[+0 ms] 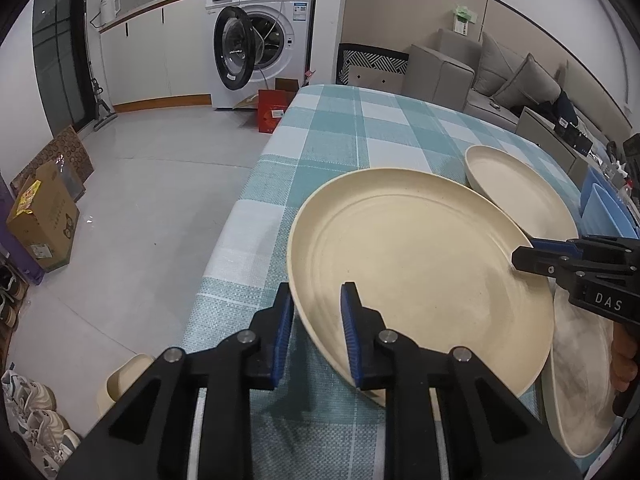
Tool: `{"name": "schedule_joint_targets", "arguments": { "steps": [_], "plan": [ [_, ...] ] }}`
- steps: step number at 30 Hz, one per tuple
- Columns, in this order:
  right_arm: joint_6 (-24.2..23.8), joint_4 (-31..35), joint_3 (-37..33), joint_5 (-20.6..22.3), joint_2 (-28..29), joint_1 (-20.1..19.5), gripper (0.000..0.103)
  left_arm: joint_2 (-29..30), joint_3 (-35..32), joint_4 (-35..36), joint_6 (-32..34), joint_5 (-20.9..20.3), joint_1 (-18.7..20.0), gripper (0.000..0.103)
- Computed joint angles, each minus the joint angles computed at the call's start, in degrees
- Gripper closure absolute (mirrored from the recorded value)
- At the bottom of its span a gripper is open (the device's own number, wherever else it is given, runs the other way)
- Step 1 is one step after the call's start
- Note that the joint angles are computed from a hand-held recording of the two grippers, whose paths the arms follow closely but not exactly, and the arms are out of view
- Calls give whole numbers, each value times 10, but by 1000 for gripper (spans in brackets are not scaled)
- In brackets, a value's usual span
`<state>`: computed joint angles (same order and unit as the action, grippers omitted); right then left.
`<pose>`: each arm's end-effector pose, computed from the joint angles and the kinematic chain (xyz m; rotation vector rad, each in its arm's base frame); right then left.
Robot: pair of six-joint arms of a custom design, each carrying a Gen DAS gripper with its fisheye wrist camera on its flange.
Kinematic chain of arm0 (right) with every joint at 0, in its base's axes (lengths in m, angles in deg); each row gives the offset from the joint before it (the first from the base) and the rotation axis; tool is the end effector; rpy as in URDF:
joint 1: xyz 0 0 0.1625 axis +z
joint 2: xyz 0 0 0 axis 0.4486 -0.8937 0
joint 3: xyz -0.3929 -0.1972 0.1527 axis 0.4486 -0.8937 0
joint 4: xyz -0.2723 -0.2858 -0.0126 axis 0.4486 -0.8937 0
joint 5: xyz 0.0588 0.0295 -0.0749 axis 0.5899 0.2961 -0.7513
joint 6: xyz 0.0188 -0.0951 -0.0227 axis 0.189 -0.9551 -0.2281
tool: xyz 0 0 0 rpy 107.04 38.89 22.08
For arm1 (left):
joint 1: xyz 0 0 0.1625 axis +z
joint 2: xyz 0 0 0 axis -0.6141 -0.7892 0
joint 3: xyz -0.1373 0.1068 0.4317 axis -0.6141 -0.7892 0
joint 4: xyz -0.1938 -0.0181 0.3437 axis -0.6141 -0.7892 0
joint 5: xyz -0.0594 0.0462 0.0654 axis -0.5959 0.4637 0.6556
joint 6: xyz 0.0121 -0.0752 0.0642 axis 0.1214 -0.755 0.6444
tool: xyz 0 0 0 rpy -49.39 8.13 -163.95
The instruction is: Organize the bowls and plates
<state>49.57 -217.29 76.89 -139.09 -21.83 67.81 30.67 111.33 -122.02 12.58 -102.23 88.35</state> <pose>0.1382 -0.6754 0.1324 0.5697 -2.4285 0.5293 -0.2155 -0.5838 0.0585 0.4773 2.3748 -0.8242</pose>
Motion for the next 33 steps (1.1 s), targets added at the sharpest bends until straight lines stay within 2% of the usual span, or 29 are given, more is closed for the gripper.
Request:
{"name": "schedule_joint_targets", "arguments": {
  "steps": [17,33],
  "plan": [
    [-23,-41,27,2,-18,11,82,-2,11,-50,29,9,-19,81],
    [-33,-131,124,-6,-93,19,82,4,16,-80,66,-2,-65,81]
  ]
}}
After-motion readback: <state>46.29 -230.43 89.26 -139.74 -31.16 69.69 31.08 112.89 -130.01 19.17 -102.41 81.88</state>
